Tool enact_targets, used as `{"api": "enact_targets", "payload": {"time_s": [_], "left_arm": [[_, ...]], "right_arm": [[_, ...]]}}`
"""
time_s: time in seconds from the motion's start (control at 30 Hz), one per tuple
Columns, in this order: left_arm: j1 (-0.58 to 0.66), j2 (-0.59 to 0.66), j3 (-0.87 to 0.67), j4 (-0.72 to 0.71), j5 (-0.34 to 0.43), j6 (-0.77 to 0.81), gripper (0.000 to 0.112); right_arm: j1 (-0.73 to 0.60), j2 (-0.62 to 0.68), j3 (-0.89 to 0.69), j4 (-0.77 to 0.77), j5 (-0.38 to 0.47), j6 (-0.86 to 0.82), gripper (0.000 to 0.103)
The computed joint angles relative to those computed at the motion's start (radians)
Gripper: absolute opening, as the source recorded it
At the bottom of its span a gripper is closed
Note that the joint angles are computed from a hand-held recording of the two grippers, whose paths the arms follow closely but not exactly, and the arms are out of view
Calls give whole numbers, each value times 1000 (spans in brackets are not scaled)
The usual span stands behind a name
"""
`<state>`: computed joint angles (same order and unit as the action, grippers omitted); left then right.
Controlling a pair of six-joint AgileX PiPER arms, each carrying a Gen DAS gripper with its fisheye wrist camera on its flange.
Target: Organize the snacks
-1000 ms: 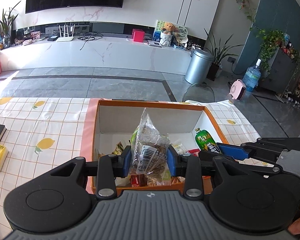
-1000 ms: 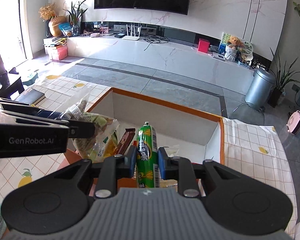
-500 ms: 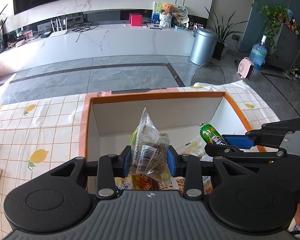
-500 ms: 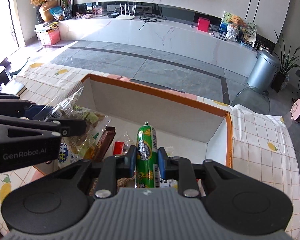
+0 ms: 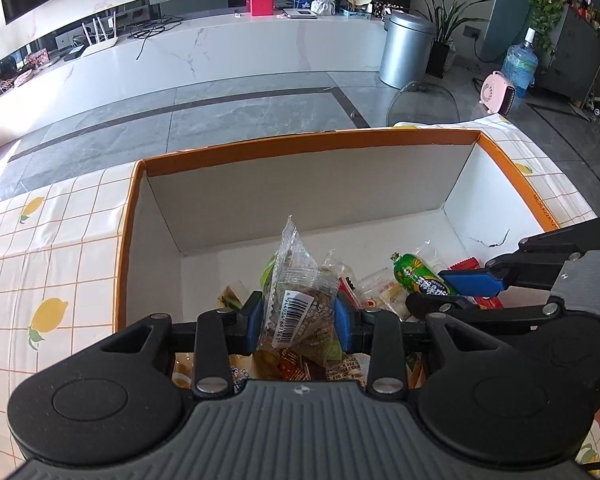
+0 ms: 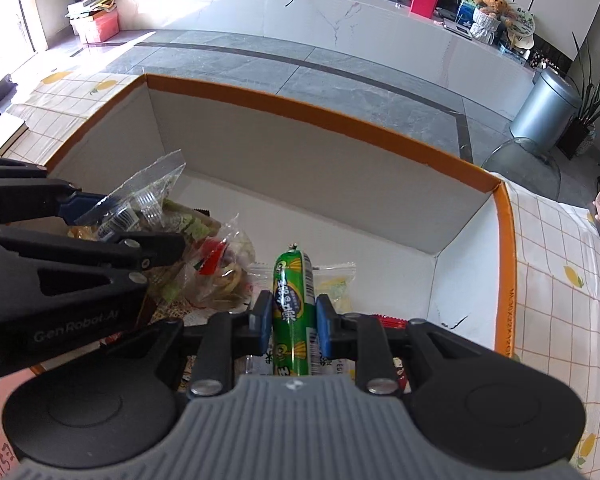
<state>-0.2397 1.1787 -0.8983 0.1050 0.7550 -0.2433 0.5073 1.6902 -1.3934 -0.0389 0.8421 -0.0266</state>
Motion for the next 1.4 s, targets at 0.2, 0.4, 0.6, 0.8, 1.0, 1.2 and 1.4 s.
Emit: {"api": "enact_targets", "payload": {"time_s": [0.2,0.4,0.6,0.8,1.0,1.2,1.4], "left_arm": [[20,11,3,-18,-23,25,41],[27,5,-5,-21,-14,25,42],[7,-13,-18,14,21,-4,47],[-31,-75,-29,100,45,-80,59],[-105,-131,-76,195,127,-164,68],[-221,-212,-108,322,234,-286,73],[-475,-344,-111,519,432,-519,78]], "right_arm": [[14,17,-3,-18,-7,2,19],[30,-2,9,-35,3,18,20],[55,-40,15,-51,7,40,24],[61,-88,5,-51,39,40,45],[60,-146,-1,-54,79,63,62],[63,-234,-7,-51,118,84,75],[96,-365,11,-58,148,113,86]]}}
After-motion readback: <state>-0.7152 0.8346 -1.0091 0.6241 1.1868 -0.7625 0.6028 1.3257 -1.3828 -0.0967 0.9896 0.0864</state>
